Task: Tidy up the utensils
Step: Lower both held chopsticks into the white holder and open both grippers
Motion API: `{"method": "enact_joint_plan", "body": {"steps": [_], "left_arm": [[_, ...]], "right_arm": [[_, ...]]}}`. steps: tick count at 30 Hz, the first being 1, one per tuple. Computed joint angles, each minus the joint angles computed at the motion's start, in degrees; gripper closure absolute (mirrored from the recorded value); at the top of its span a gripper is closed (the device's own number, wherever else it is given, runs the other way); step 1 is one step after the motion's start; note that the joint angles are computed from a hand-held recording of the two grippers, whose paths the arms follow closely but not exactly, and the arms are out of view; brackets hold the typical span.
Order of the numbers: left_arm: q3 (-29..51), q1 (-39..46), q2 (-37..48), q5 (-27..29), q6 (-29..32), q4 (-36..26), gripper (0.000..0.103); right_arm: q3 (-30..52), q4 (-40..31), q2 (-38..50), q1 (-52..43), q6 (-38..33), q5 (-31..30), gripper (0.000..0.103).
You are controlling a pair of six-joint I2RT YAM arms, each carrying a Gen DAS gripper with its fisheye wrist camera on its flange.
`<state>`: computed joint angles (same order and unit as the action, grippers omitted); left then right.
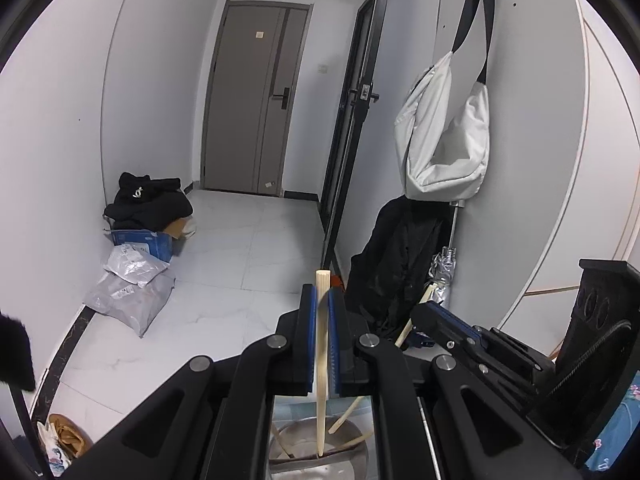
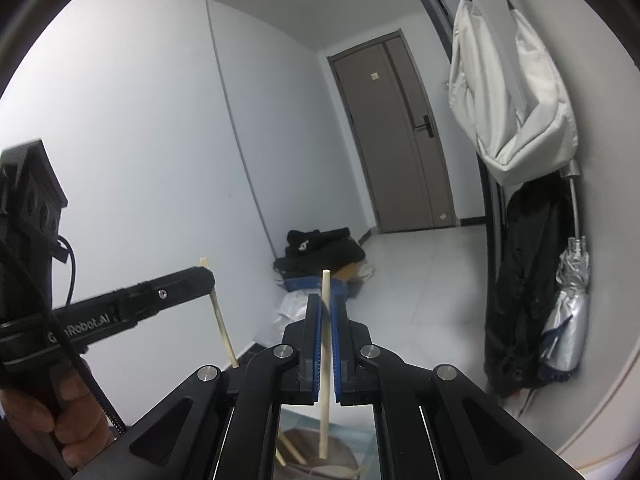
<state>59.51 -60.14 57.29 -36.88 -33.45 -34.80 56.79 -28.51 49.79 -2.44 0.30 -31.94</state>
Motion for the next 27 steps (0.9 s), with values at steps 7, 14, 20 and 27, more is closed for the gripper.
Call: {"method": "enact_joint_plan", "body": {"steps": [7, 14, 20, 27], "left_arm": [[-4.7, 4.0, -0.6, 4.6, 1.8, 4.5, 0.100], [-9.2, 5.4, -0.9, 9.1, 2.6, 6.7, 0.100], [-10.0, 5.7, 0.5, 12.3, 1.1, 5.7, 0.100], [-11.2, 5.0, 1.8, 12.6, -2.4, 3.6, 0.100]], "right_arm": [[-2.8, 2.6, 2.5, 0.7, -2.4, -0.6, 0.099], [-8.1, 1.8, 1.0, 0.7, -8.2, -1.4, 0.099], [-12.5, -0.1, -1.8, 0.8, -10.2, -1.7, 0.099], [-14.6, -3.9, -0.9, 2.4, -14.3, -0.4, 0.098]]}}
